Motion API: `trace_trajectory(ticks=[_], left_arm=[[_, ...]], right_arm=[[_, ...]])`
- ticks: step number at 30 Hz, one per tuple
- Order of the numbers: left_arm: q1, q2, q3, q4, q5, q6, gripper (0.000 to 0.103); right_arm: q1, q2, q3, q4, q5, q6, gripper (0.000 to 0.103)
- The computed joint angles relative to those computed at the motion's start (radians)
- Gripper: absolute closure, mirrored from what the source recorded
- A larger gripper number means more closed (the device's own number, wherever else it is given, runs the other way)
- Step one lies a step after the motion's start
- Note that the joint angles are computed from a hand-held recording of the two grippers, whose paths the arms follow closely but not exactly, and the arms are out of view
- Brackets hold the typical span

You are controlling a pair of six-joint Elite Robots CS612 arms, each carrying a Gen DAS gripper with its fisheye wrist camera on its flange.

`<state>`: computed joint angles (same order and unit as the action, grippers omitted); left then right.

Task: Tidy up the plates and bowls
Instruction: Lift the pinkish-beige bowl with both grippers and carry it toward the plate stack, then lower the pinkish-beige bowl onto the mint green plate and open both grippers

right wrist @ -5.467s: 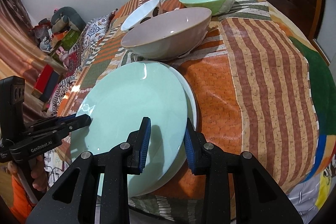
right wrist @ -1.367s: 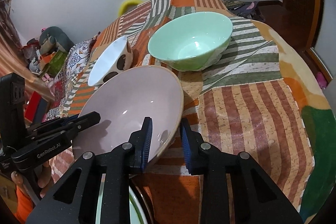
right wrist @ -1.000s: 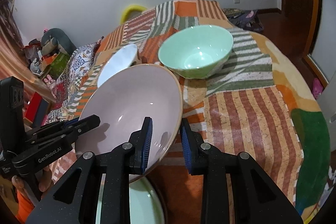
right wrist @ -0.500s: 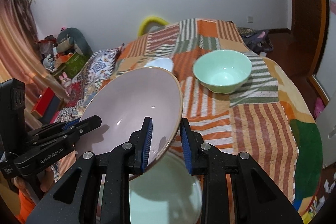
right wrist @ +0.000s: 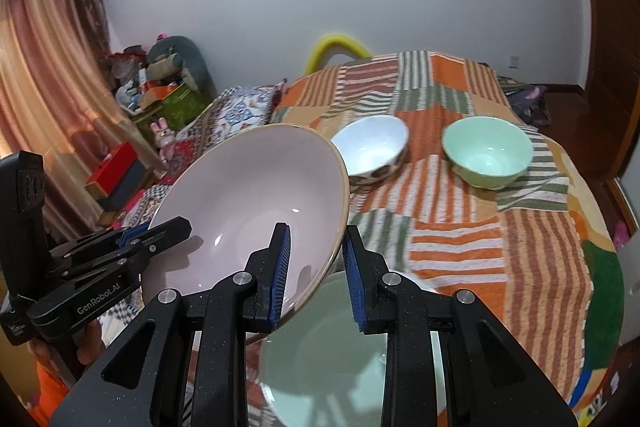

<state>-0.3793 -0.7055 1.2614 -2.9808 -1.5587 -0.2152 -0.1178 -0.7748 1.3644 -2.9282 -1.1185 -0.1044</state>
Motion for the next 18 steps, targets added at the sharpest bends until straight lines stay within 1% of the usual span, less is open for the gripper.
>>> trace_trajectory(ticks=[4,8,18], left_arm=[[0.008,-0.019,0.041,-0.016,0.020,-0.014,0.085],[0.018,-0.027,0.072,-0.022,0.033,-0.036,0.085],[0.042,-0.024,0.108,0.003,0.023,-0.091,0.085]], right_arm=[[0.012,0.003,0.002,0.015,0.012,-0.017,0.078],[0.027,0.008,-0.002,0.043,0.020,-0.033,0.078],[0.054,0.018,-0.008,0.107,0.011,-0.077,0.078]])
